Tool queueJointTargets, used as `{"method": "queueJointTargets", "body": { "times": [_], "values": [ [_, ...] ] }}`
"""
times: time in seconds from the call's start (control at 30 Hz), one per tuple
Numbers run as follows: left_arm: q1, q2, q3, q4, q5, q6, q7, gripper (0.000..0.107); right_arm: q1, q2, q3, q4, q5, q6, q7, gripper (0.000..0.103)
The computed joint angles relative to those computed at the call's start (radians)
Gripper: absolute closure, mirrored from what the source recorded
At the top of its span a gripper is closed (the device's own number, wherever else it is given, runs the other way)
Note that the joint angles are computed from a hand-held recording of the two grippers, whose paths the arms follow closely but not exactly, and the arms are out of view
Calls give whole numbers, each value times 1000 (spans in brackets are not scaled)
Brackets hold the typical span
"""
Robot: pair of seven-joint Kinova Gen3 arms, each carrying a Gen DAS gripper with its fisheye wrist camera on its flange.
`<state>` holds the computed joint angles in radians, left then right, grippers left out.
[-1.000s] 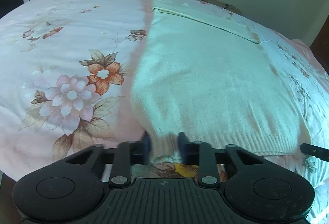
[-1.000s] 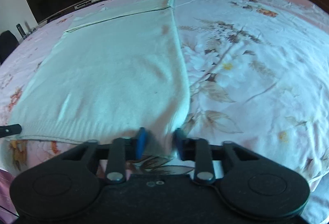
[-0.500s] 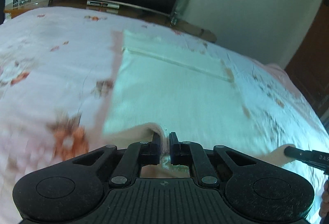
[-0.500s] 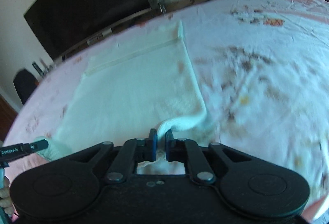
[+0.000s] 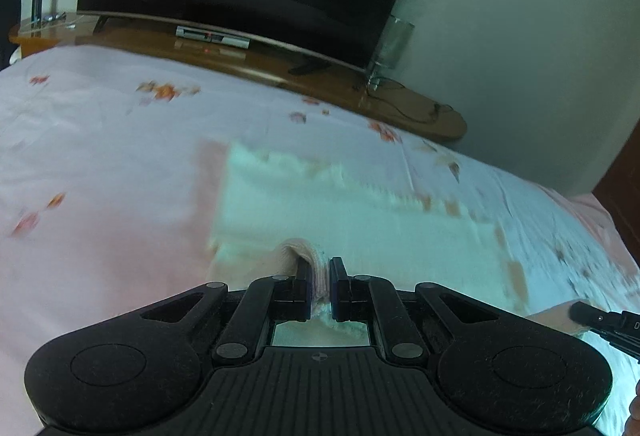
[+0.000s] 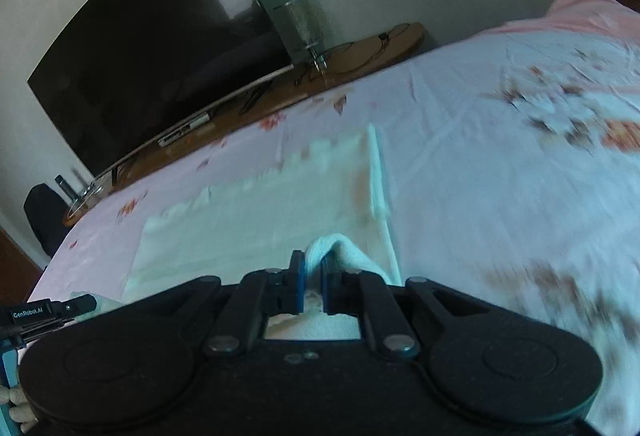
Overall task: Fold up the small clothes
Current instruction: 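Grasp the sweater hem with both tools and fold it toward the collar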
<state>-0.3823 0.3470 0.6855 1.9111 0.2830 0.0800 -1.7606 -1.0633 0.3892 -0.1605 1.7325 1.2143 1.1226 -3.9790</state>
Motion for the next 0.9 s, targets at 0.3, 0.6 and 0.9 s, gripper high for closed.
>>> {"method": "queueJointTargets", "body": {
  "times": [0.3, 0.6, 0.9],
  "values": [
    [372, 159, -391, -282, -70, 57, 162, 99, 179, 34, 78, -26, 66, -224, 71, 94],
    [558, 328, -595, -554, -134, 216, 303, 98, 274, 120, 162, -116, -1, -380, 176, 94],
    [493, 294, -534, -538, -111, 196, 296, 26, 200, 150, 236, -167, -35, -285, 305, 65]
  ]
}}
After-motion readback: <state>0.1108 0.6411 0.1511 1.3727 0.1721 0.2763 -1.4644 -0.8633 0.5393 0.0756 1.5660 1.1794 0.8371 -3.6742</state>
